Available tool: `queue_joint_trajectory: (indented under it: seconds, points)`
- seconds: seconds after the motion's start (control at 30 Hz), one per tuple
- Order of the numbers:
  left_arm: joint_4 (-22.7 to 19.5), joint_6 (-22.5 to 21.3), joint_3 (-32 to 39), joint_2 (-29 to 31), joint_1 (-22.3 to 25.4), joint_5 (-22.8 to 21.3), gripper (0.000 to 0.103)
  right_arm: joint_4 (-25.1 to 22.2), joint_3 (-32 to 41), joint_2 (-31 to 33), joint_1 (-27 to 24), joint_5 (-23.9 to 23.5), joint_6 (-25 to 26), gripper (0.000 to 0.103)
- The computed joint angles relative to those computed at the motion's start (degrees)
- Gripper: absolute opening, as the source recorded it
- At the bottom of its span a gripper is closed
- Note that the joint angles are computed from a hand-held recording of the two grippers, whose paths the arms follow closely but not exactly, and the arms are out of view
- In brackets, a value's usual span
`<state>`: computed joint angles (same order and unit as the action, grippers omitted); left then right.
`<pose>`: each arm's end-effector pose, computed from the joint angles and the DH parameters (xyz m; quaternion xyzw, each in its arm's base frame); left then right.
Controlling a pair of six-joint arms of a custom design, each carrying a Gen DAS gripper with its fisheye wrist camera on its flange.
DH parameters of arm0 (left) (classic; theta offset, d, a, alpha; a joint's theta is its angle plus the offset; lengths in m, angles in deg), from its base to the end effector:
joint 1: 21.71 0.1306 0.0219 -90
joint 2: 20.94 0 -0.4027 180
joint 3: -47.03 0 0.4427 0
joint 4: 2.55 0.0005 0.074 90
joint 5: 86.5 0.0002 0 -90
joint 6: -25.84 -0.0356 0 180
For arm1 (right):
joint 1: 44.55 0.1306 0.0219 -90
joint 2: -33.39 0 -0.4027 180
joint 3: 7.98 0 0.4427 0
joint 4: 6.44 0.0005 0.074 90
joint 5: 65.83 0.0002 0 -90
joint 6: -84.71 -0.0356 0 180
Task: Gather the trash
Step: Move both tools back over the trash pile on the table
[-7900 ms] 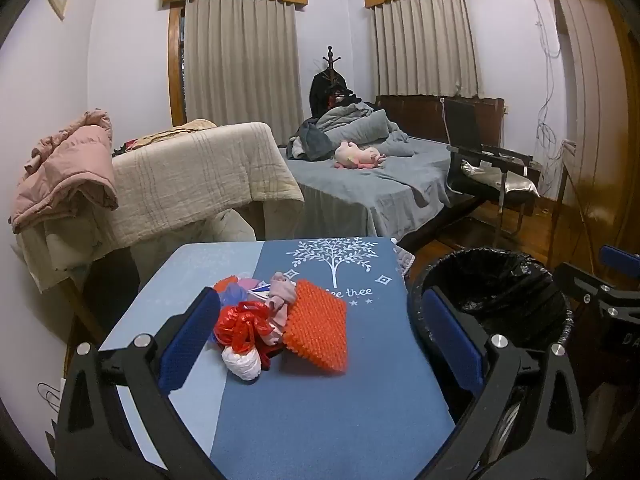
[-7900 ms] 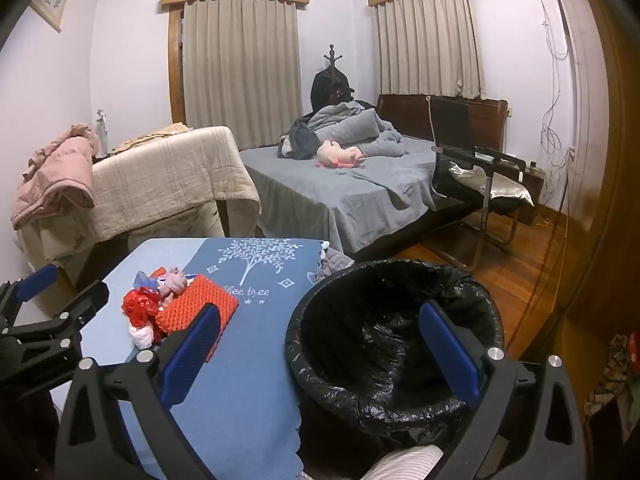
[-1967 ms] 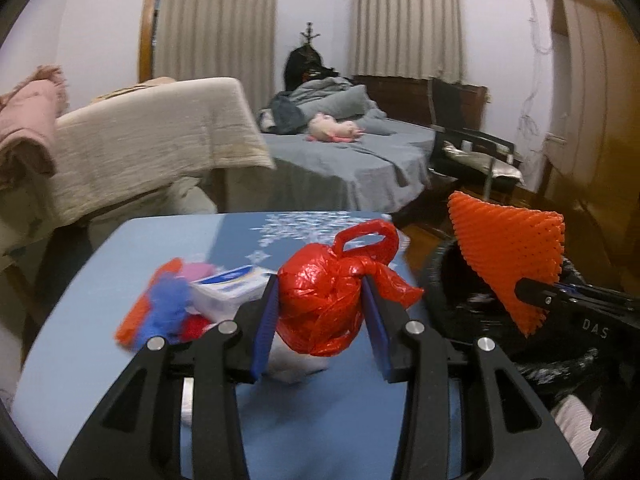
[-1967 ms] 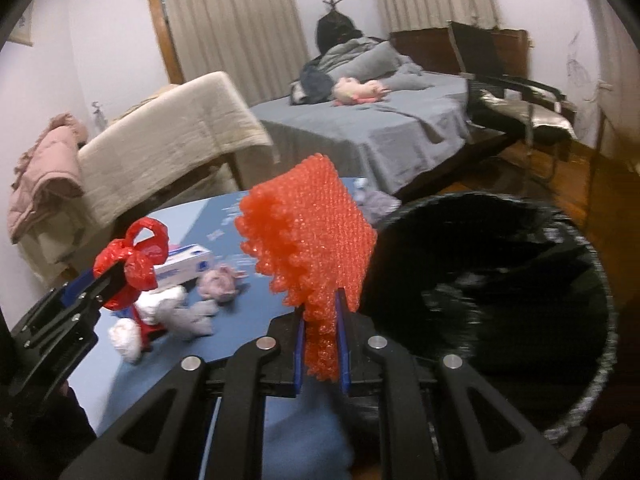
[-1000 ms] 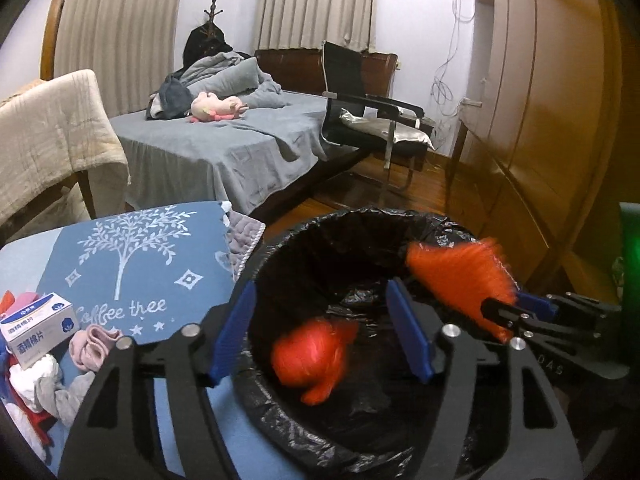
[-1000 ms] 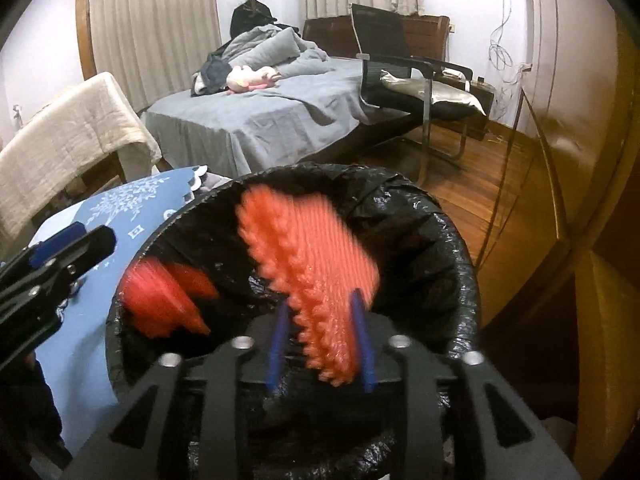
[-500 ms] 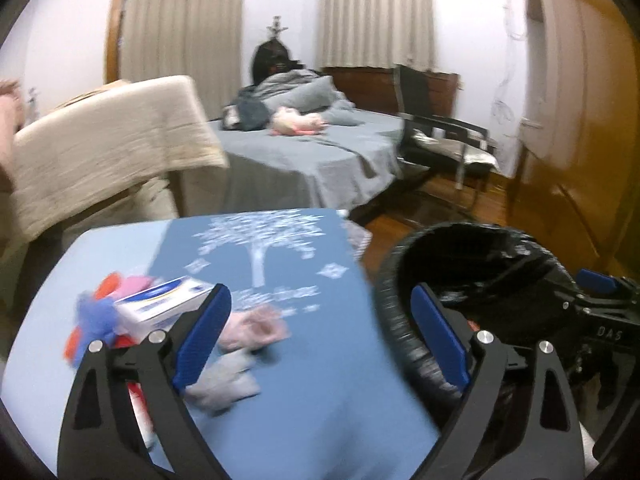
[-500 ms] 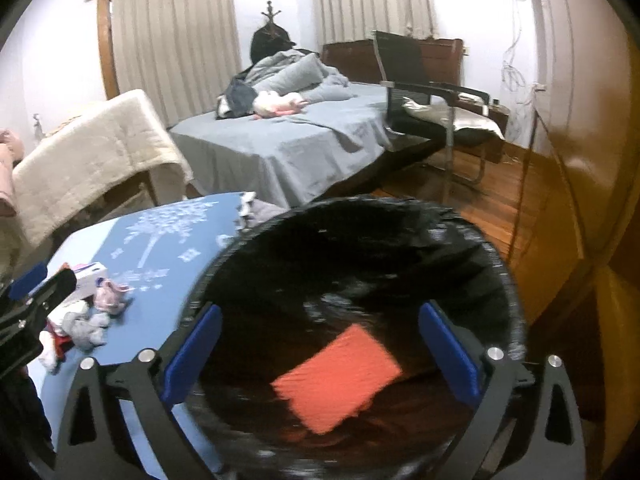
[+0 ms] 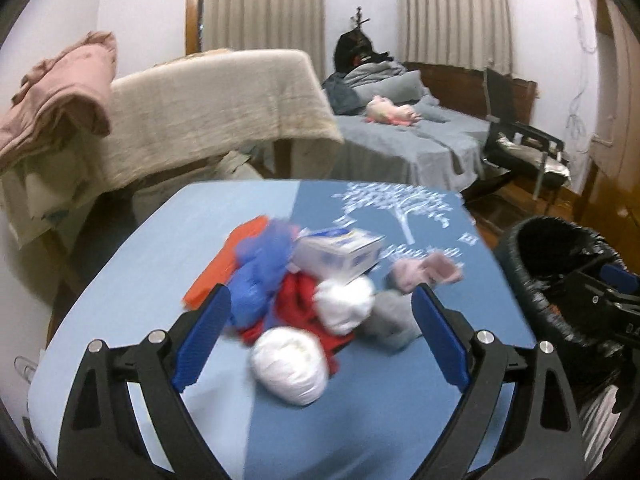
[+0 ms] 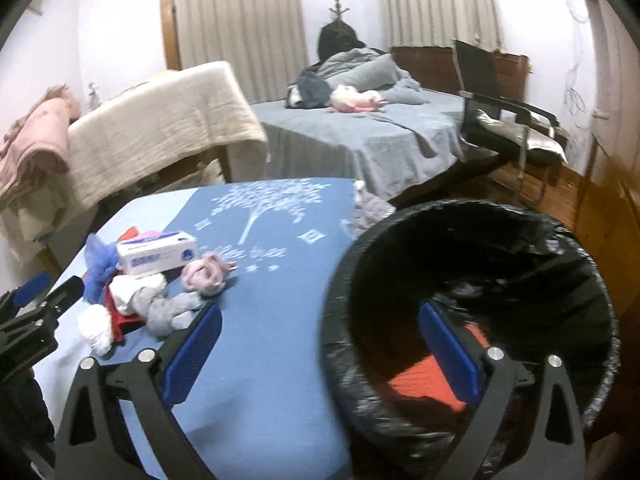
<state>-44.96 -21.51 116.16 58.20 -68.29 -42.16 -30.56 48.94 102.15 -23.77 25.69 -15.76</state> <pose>0.3220 -0.3040 0.3707 -0.0950 0.8763 0.0530 0.4693 0.3725 0.1398 0.3506 -0.0740 0.8877 0.1110 0.4407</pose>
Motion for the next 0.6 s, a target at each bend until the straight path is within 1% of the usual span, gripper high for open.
queue_joint_trajectory:
  seconds: [0.2,0.27,0.4,0.6]
  points:
    - [-0.74,1.68,-2.57,-1.19,0.69,1.01,0.088,1.48,-0.62,1.00,2.91,0.67,-0.11,0.097]
    - [-0.86,2.07,-2.93,-1.18,0.94,1.78,0.083,1.71,-0.78,1.09,3.45,1.00,0.24,0.097]
    - [-1.04,3.15,-3.29,-0.52,1.19,2.81,0.079,2.17,-1.06,1.18,4.17,1.62,1.01,0.097]
    - [-1.31,4.20,-3.54,0.54,2.07,4.92,0.070,2.37,-1.21,1.67,4.55,1.55,1.32,0.097]
